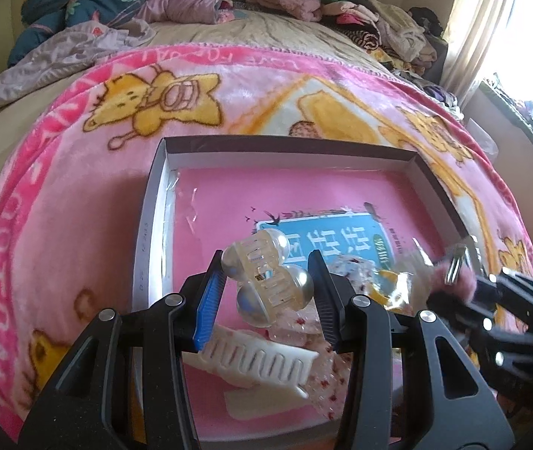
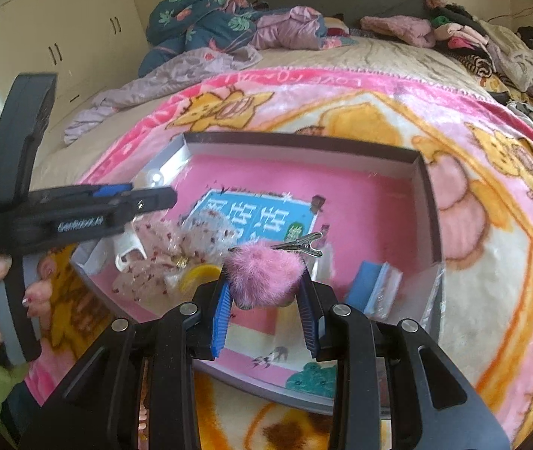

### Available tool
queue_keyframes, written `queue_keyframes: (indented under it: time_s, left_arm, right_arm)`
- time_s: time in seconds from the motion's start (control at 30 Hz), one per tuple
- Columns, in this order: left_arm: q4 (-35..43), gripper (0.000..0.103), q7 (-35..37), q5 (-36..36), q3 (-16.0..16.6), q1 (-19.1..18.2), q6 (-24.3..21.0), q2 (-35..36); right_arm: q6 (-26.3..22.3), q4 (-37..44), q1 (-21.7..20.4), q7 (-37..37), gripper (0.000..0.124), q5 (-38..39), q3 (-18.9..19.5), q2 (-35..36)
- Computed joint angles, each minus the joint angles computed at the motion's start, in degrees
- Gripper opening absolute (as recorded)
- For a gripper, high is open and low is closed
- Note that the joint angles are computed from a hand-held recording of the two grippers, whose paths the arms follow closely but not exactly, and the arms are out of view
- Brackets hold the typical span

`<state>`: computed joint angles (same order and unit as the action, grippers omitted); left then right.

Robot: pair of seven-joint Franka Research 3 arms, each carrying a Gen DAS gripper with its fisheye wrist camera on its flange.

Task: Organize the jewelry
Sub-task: 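Carry the pompom clip and pearl clips into the box and open both tools, then withdraw both tools from the box toward the coiled hair tie and brown claw clip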

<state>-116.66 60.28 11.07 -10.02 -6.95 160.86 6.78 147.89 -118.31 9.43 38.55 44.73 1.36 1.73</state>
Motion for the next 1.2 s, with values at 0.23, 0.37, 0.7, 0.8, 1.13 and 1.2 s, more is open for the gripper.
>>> queue_keyframes:
  time_s: [0.23,0.37,0.7,0.8,1.13,1.2]
  left_arm:
    - [1.47,0.036,0.37,-0.49,0.09,0.28,-1.17,1.75]
    - [1.40,0.036,0.82,-0.95,-0.11,0.43,-1.09,1.96]
    - [0.31,0.049,0.74,-0.71,-0.12,0.29,-0.28,0.76]
    - [-0.62,0.054,0.05,-0.08,-0.03,0.04,0.23,-0.58]
    - [-5.66,0.082,-6.11,5.43,0.26,-0.48,1.60,-7.82]
    - [-6.76,0.084,-8.15,7.30,0.10,-0.38,1.40,-9.37]
  right_arm:
    - [-0.55,-1.53,0.43,0.83,0.032,-1.37,0.26,-0.27]
    - [-0.71,-2.03,0.51,1.60,0.032,-2.31,0.18,-0.42]
    - [-0.40,-4.65,0.88,1.95,0.048,-2.57,-0.19,-3.03]
    - [0.48,-5.74,1.02,1.88,0.053,-1.83,-0.51,-4.50]
    - [2.47,-8.94,1.40,0.76,0.066,0.30,-2.19,-9.97]
    - [2.58,-9.81,1.58,0.25,0.066,0.62,-2.58,-11.22]
